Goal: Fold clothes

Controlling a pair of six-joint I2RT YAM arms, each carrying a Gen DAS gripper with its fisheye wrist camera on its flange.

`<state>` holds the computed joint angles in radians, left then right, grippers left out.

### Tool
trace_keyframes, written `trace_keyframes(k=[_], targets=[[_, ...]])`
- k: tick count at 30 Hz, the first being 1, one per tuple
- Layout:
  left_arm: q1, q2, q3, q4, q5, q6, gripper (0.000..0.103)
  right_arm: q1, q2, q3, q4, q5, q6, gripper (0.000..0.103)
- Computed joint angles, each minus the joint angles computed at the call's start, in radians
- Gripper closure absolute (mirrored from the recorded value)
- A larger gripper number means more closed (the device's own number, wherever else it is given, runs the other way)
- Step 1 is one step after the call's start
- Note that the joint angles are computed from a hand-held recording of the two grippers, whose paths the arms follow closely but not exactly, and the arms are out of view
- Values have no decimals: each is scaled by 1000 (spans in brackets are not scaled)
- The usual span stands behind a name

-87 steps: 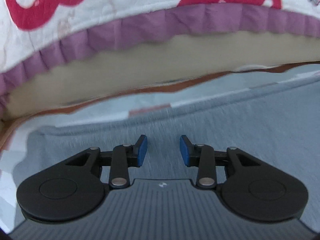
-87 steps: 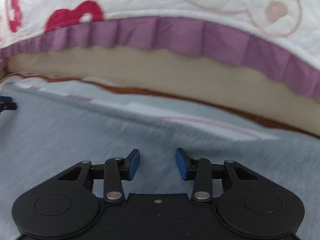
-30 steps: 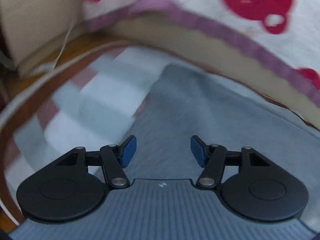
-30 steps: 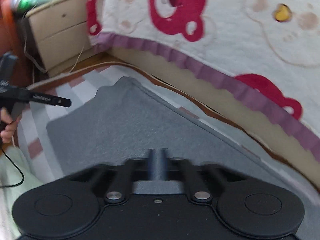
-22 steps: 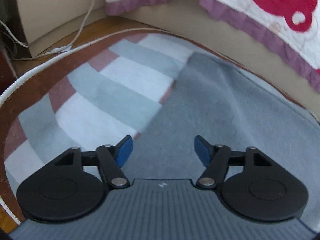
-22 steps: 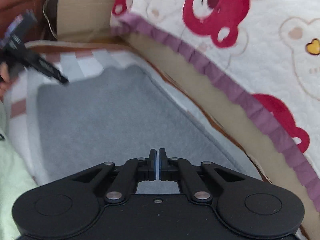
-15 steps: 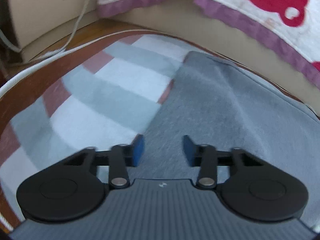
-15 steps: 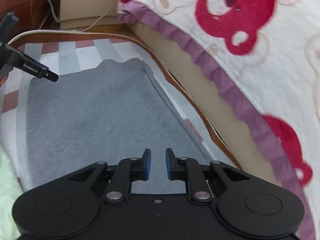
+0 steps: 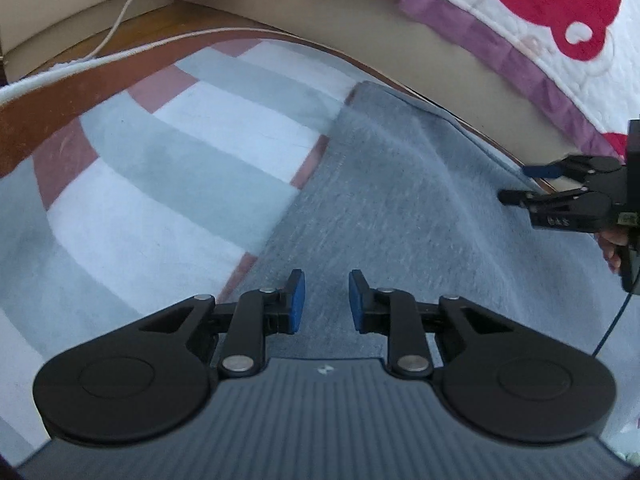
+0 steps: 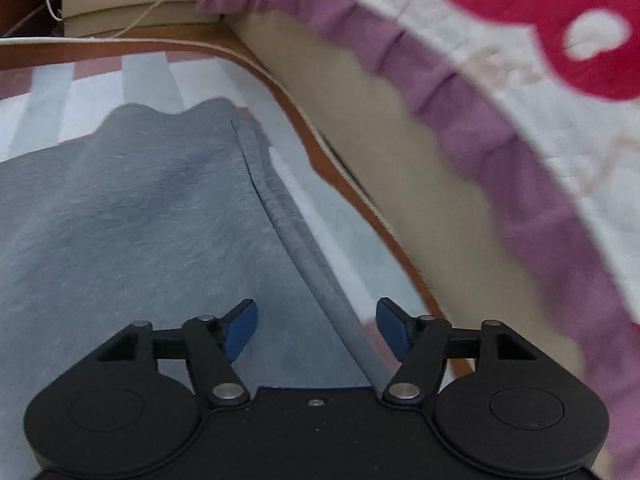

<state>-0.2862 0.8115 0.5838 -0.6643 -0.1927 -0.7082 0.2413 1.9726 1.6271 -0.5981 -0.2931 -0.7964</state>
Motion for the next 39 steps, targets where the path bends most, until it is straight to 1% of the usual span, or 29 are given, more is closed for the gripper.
trace_keyframes(k=[1,2,4,6,8,9,10,11,12,13,14,15,17,18,21,23,25,26,27,28,29,30,31,32,33,35,36,37,39], targets=[[3,-1,1,-3,-5,1,80,5,31,33,-16,-17,10,99],[4,-6,2,-8,-12,-4,80,13,42,61,-26,-3,40,101],[7,-15,4,-16,-26,-12,80,-4,24,61,46,-30,150,101],[5,-5,11,-30,-41,-19,80,-21,43,90,60,-14,248,102],[9,-5,23,-60,-38,-24,80,1,43,58,94,103,195,102],[15,-11,28,-79,-28,-24,77,11,38,49,86,133,191,101],[22,-16,34,-97,-17,-25,76,20,34,41,77,163,188,100],[29,-21,39,-115,-7,-24,75,10,-6,14,63,130,227,97],[36,-26,45,-133,3,-24,74,-1,-47,-10,48,95,267,83],[48,-37,48,-150,20,-23,68,-12,-86,-33,33,60,307,72],[79,-72,44,-159,60,-22,63,-24,-126,-53,16,25,347,52],[101,-103,38,-164,95,-27,57,-36,-164,-71,0,-11,387,48],[134,-145,27,-171,155,-39,56,-88,-295,-168,-30,-33,435,48],[131,-151,23,-173,165,-42,55,-135,-358,-215,-52,-72,447,48],[67,-118,13,-165,131,-57,51,-337,-531,-352,-111,-186,475,48],[8,-93,17,-156,88,-76,42,-536,-616,-433,-143,-285,483,48],[-41,-73,18,-134,50,-94,27,-771,-658,-463,-221,-391,436,48],[-60,-64,16,-118,34,-103,25,-893,-653,-455,-273,-442,398,48],[-71,-56,11,-98,22,-107,23,-1007,-641,-443,-315,-465,349,48],[-80,-46,5,-73,14,-105,25,-1118,-617,-421,-354,-485,300,48],[-90,-34,0,-49,2,-102,31,-1198,-592,-400,-383,-492,231,48],[-108,-21,-5,-30,-29,-98,66,-1273,-563,-375,-405,-497,165,53],[-133,-4,-4,-18,-72,-97,100,-1329,-538,-357,-443,-496,65,57],[-185,31,14,-39,-164,-112,103,-1383,-511,-337,-477,-493,-32,65],[-239,68,37,-67,-261,-127,103,-1428,-487,-318,-524,-496,-127,66],[-352,157,116,-188,-490,-160,103,-1502,-440,-294,-622,-500,-319,68],[-357,163,140,-225,-527,-168,103,-1521,-438,-312,-626,-487,-375,68],[-332,131,140,-218,-511,-155,103,-1519,-453,-345,-597,-474,-393,68],[-256,63,121,-191,-387,-149,103,-1515,-484,-411,-535,-448,-426,68]])
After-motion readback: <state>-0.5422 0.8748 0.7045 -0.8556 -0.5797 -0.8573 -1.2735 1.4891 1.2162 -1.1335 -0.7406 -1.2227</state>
